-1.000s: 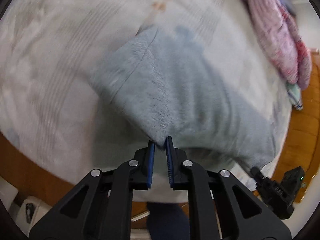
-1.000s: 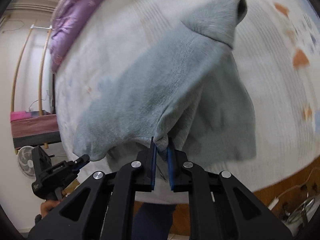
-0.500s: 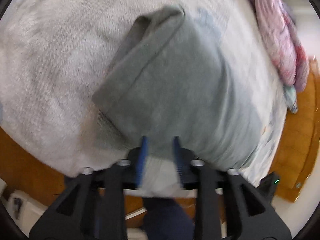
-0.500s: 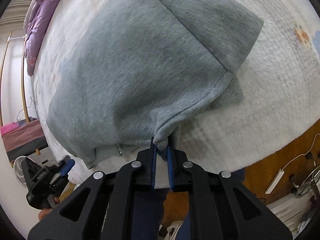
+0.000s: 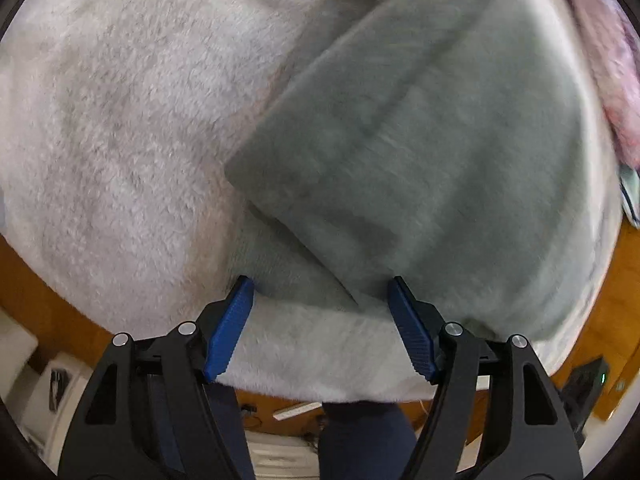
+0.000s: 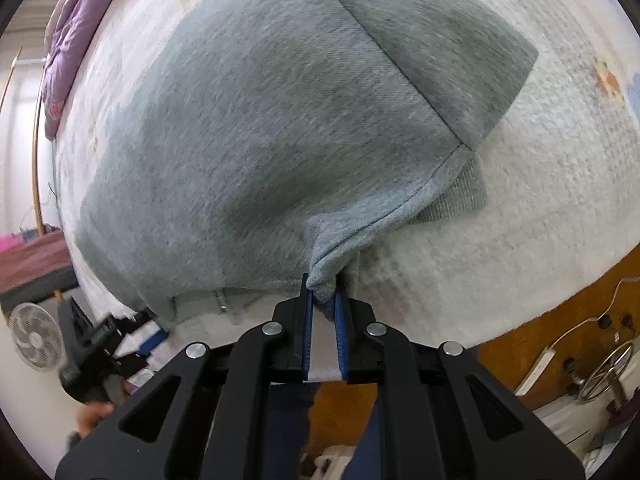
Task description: Fold large clothes
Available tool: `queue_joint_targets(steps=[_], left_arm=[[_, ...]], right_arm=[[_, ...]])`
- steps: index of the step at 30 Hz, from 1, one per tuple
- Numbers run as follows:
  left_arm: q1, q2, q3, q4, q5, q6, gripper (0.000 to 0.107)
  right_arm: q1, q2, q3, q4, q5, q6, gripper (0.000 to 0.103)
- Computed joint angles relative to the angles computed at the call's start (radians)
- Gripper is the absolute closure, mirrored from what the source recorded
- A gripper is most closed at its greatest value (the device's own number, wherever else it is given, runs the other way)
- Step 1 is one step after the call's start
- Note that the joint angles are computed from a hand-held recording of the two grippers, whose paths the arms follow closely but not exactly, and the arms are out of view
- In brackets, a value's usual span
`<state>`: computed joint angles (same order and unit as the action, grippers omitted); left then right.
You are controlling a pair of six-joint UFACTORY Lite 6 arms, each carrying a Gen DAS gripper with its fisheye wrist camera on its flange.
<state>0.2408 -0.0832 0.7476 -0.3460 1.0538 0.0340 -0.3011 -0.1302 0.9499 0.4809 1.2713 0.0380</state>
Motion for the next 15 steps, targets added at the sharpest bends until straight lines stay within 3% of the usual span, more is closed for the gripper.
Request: queue_joint_targets(steps=[2, 3, 7, 9, 11, 15], left_arm=[[0.025, -0.069, 0.027, -0.012, 0.072, 0.038, 0.036], [0.027, -0.087, 0.053, -0.015, 0.105, 0.049, 0.036], [-0.016, -0.089, 0.259, -0.067, 0.204, 0.099, 0.036], [-0.130, 0.000, 0.420, -0.078, 0.163, 0.045, 0.036], [-0.223, 0.104, 0.565, -0.060, 0.095, 0.027, 0.028], [-0.287, 0.319, 0.693, -0.035, -0.012, -0.031, 0.027]], right_arm=[[-0.037, 0.016, 0.060, 0.006, 0.069, -0.020, 0.089], [-0.032, 0.027, 0.117, -0.010, 0.106, -0.020, 0.083], [0.007, 0.080, 0.333, -0.083, 0.236, -0.048, 0.082], [0.005, 0.105, 0.435, -0.079, 0.297, -0.048, 0.082], [-0.007, 0.128, 0.510, -0.043, 0.290, -0.058, 0.082], [0.065, 0.278, 0.672, -0.079, 0.154, -0.078, 0.086]])
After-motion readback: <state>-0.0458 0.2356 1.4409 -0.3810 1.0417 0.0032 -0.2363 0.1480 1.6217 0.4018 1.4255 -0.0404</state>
